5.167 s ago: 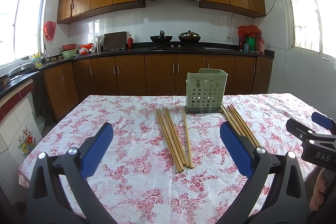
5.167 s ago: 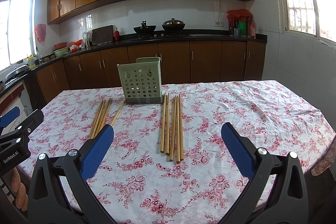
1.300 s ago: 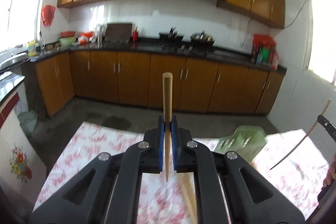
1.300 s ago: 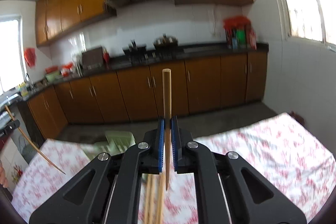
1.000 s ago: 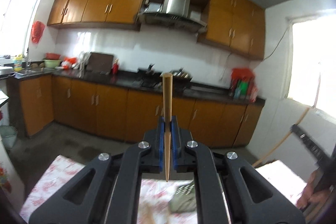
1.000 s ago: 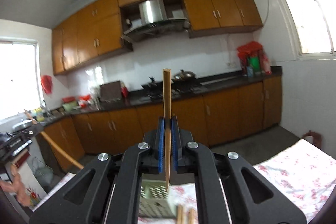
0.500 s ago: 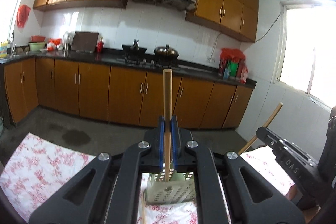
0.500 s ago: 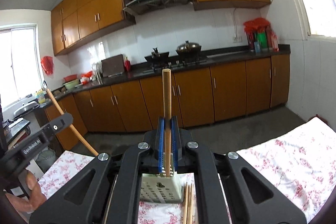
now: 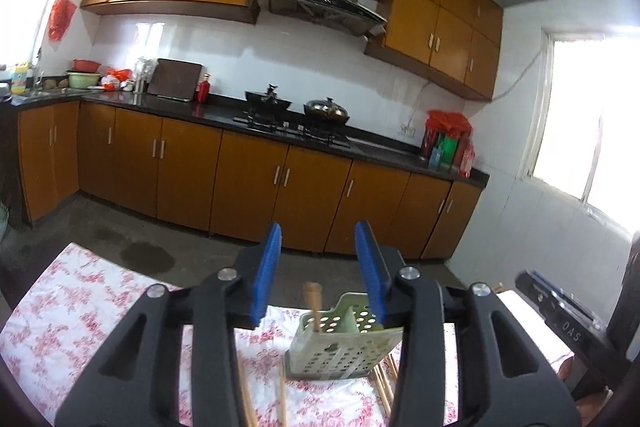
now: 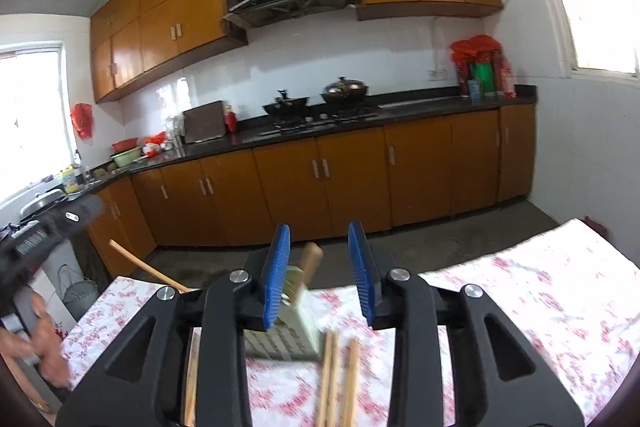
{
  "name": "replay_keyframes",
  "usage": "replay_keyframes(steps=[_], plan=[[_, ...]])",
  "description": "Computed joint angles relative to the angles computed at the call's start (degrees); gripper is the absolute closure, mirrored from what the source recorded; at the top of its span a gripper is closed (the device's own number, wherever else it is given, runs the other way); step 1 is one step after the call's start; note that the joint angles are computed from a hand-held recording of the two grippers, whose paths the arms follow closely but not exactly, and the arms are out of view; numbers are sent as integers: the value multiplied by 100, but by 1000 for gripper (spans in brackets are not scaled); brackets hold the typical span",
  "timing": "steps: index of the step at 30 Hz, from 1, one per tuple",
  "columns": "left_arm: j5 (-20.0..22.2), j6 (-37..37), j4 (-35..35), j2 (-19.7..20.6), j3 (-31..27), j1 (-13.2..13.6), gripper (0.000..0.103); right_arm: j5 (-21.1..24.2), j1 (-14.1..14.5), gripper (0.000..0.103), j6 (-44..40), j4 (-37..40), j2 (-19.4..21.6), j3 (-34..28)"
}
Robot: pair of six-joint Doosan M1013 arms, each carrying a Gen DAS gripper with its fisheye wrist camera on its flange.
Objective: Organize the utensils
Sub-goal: 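Lower the right tool onto a chopstick and close it while the left tool grasps another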
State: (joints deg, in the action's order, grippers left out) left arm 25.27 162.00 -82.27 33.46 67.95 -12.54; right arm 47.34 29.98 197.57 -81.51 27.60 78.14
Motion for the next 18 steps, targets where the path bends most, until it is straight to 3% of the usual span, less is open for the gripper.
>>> replay_keyframes(steps=[2, 4, 5, 7, 11, 14, 18], plan=[[-134, 116, -137, -138, 264, 80, 59, 100, 0, 71, -92, 323, -51, 114], [-363, -171, 220, -216, 458, 115, 58, 45, -50, 71, -453, 1028, -39, 191], [-433, -534, 644, -224, 520, 132, 58, -115, -112, 71, -834, 1597, 5, 223], [-492, -1825, 2100, -169, 603, 143, 58, -294, -205, 82, -1467, 2497, 117, 211], [206, -3993, 4254, 101, 473, 207, 61, -713, -337, 87, -2588, 4099, 387, 202], [740, -4441, 4625, 282, 380, 256, 67, -694, -348, 87, -2924, 4514, 516, 114], [960, -4365, 4681, 390, 427, 261, 70, -618, -320, 88, -3033, 4569, 607, 41]])
